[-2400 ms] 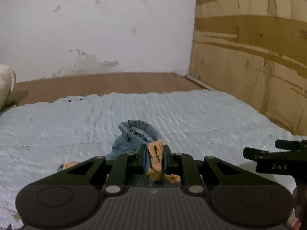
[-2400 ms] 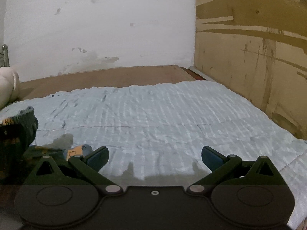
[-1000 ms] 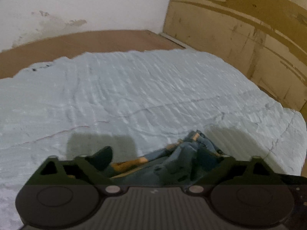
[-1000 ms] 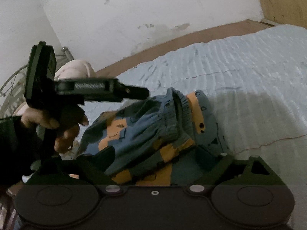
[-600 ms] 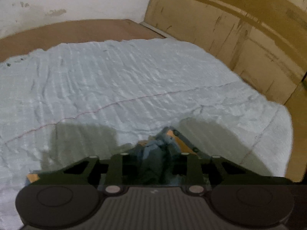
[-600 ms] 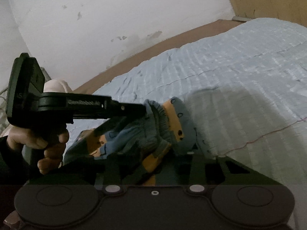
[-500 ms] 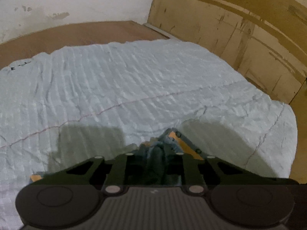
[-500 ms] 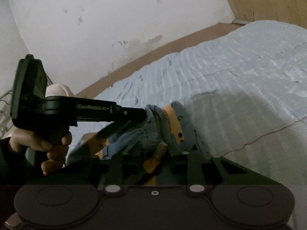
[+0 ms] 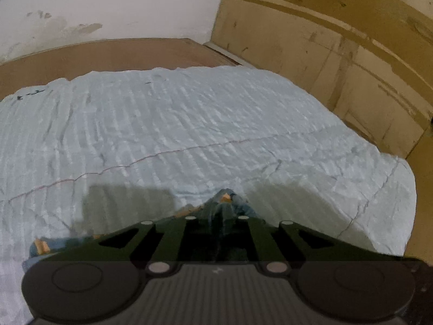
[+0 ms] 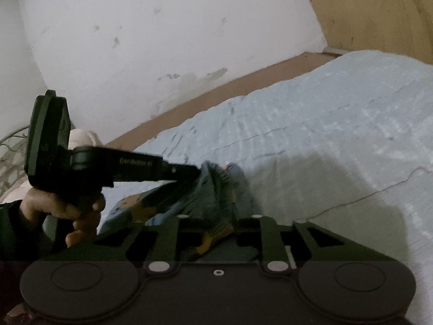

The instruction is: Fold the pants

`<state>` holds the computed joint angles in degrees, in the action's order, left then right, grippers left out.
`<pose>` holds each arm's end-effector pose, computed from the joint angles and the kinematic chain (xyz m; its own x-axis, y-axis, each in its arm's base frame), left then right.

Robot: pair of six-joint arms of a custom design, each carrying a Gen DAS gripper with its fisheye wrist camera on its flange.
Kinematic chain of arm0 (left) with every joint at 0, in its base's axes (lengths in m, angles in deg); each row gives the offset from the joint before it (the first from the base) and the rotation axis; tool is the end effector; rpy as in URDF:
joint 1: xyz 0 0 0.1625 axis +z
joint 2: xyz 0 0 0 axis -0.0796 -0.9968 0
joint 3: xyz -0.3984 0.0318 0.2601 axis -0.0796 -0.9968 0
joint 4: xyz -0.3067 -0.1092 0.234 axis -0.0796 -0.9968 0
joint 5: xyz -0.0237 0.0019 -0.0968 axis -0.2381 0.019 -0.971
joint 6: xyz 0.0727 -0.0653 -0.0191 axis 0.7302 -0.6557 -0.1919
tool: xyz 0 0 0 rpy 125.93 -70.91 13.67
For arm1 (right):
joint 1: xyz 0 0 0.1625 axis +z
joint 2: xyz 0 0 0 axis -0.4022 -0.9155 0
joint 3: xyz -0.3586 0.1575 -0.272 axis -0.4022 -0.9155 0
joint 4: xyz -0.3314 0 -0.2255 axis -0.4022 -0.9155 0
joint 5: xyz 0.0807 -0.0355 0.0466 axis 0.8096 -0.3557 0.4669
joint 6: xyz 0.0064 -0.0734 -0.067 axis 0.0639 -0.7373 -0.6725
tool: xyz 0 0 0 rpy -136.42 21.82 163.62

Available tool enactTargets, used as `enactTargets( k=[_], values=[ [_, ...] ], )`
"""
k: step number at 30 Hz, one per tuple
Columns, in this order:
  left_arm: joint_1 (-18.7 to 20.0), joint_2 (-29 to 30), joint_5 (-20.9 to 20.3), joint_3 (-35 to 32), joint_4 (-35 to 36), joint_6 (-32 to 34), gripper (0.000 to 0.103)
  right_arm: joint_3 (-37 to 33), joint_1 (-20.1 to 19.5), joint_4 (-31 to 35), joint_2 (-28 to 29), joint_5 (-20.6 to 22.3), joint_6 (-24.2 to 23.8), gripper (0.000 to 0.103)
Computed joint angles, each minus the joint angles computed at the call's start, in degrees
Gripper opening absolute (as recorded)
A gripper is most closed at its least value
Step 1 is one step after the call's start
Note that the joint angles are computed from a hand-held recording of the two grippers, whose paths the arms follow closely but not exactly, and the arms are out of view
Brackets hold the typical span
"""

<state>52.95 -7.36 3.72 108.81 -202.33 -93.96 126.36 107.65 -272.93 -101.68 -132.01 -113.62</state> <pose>-0.2877 -0.6215 0.1067 -0.8534 0.1661 -0.4942 0.4450 0.7257 -0.5246 0.0918 -0.5212 0.2590 -0.8815 -0.3904 0.2655 -0.4681 0.6490 -0.5998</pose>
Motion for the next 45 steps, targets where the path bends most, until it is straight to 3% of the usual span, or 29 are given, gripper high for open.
enactTargets(
  k=[1,3,4,6,7,9,11,15,17,19,23,28,32,36,38,40,43,45],
  values=[
    [-0.1,-0.2,0.6,0.2,0.1,-0.2,0.015,-0.2,0.1,1.0,0.2,0.1,0.2,0.05],
    [-0.6,-0.8,2.2,1.0,-0.9,-0.5,0.039,-1.2,0.6,3.9,0.7,-0.3,1.1,0.061],
    [-0.9,-1.1,3.2,1.7,-1.8,-0.8,0.046,-1.6,0.7,5.3,0.8,-0.4,2.2,0.065],
    [-1.9,-1.9,5.7,3.4,-4.1,-1.3,0.066,-1.8,1.2,6.0,1.5,-1.5,4.0,0.067],
    [-2.6,-2.3,7.5,4.4,-4.3,-2.0,0.068,-1.6,1.4,5.6,1.6,-2.1,4.4,0.067],
    [-4.2,-3.2,11.9,6.7,-4.9,-3.7,0.086,-1.2,1.6,5.3,1.5,-2.7,4.8,0.07],
    [-6.0,-3.7,16.2,9.8,-8.2,-4.9,0.095,-1.4,2.1,5.7,1.7,-3.4,4.8,0.074],
    [-8.8,-5.6,21.9,15.5,-10.5,-10.2,0.1,-2.8,2.9,4.8,3.5,-4.7,7.5,0.075],
    [-10.0,-6.5,24.5,18.4,-11.0,-14.0,0.102,-3.1,3.5,2.8,4.6,-5.5,9.0,0.064],
    [-11.0,-7.4,26.5,20.8,-9.8,-18.4,0.102,-3.1,4.2,0.5,5.3,-7.8,9.4,0.041],
    [-12.4,-10.4,27.7,24.4,-4.4,-27.4,0.102,-1.9,3.8,-2.1,4.7,-7.4,8.3,0.021],
    [-12.8,-12.2,28.1,26.3,0.5,-32.7,0.102,0.2,4.0,-4.5,2.4,-7.2,5.3,0.02],
    [-11.8,-12.5,28.2,24.8,9.9,-37.5,0.102,-0.3,4.3,-3.1,2.7,-9.3,4.5,0.021],
    [-11.1,-12.4,27.4,24.3,15.2,-39.3,0.102,0.1,5.0,-4.5,3.1,-11.6,1.1,0.036],
    [-11.0,-12.2,27.1,24.6,14.1,-38.6,0.102,0.7,5.5,-7.6,3.5,-12.3,-1.9,0.054],
    [-10.8,-11.8,27.2,24.3,12.2,-37.7,0.102,0.8,5.7,-9.7,3.9,-12.1,-4.7,0.085],
    [-9.8,-10.2,28.3,22.6,7.4,-34.3,0.102,-0.7,6.2,-11.0,5.5,-10.8,-9.5,0.1],
    [-8.9,-8.8,29.3,20.9,5.3,-32.3,0.102,-2.8,7.0,-11.6,7.7,-10.5,-13.1,0.102]
  ],
)
